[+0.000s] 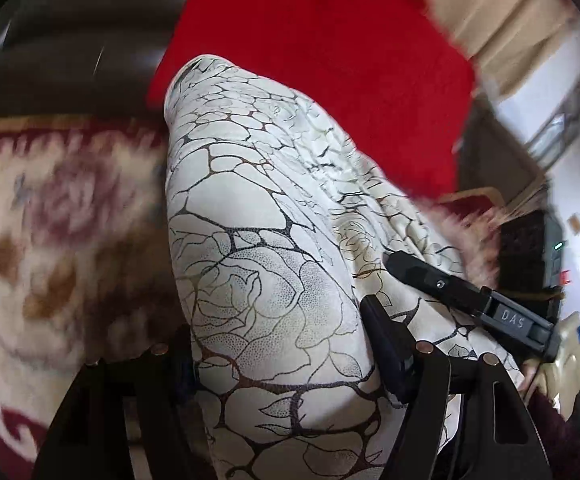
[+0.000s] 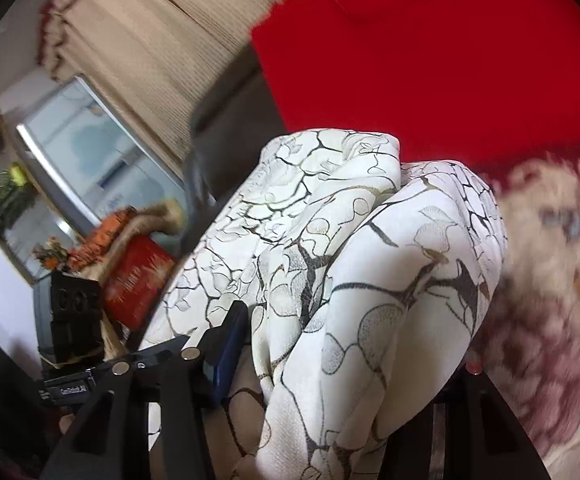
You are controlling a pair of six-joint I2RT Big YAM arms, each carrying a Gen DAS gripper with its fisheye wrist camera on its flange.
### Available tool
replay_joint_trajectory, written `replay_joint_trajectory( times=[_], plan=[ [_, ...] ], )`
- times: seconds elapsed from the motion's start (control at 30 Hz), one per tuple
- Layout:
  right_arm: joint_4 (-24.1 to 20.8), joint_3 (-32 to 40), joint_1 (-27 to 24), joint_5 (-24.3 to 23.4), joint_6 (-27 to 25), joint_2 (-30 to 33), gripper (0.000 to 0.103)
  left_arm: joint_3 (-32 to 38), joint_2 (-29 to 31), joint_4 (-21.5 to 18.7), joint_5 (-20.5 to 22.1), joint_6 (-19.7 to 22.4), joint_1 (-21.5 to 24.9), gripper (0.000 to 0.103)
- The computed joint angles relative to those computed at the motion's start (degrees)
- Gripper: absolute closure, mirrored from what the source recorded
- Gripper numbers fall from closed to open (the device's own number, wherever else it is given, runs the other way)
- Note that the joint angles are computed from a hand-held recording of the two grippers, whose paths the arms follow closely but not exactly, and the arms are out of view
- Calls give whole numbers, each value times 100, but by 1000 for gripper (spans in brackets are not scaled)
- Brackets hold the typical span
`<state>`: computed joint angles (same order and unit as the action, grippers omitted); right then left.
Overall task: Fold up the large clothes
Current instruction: 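Release the coat bundle and lift both tools away from it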
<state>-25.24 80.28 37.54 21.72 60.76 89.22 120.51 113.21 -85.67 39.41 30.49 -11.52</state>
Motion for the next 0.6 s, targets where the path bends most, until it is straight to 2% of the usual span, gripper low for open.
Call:
replay_joint_trajectory(
  times=[0.03,0.07,0.13,0.3,0.37,0.4,0.47,0.53,0.6],
  plan=[
    [-424,94,-39,-213,258,100,49,-87,-8,71,-339,-59,-46,24],
    [-731,145,-63,-376,467,180,49,-143,-19,98,-452,-24,-52,22],
    [-761,19,-47,-377,649,122,43,-126,-34,86,-350,0,11,21],
    [-1258,-176,247,463,1120,-328,41,-220,-153,183,-254,-174,239,21],
    [-1782,-60,450,988,1237,-407,41,-700,-544,758,-332,-337,300,21],
    [-2265,100,605,1422,1314,-413,41,-1036,-827,1068,-365,-445,324,21],
    [-2665,352,840,1977,1352,-374,41,-1529,-1233,1646,-488,-596,379,21],
    [-2460,346,995,2289,1118,-494,42,-1860,-1529,2062,-660,-735,412,21],
    [-2285,588,1061,2347,729,-374,42,-2100,-1714,2354,-827,-859,395,21]
  ],
)
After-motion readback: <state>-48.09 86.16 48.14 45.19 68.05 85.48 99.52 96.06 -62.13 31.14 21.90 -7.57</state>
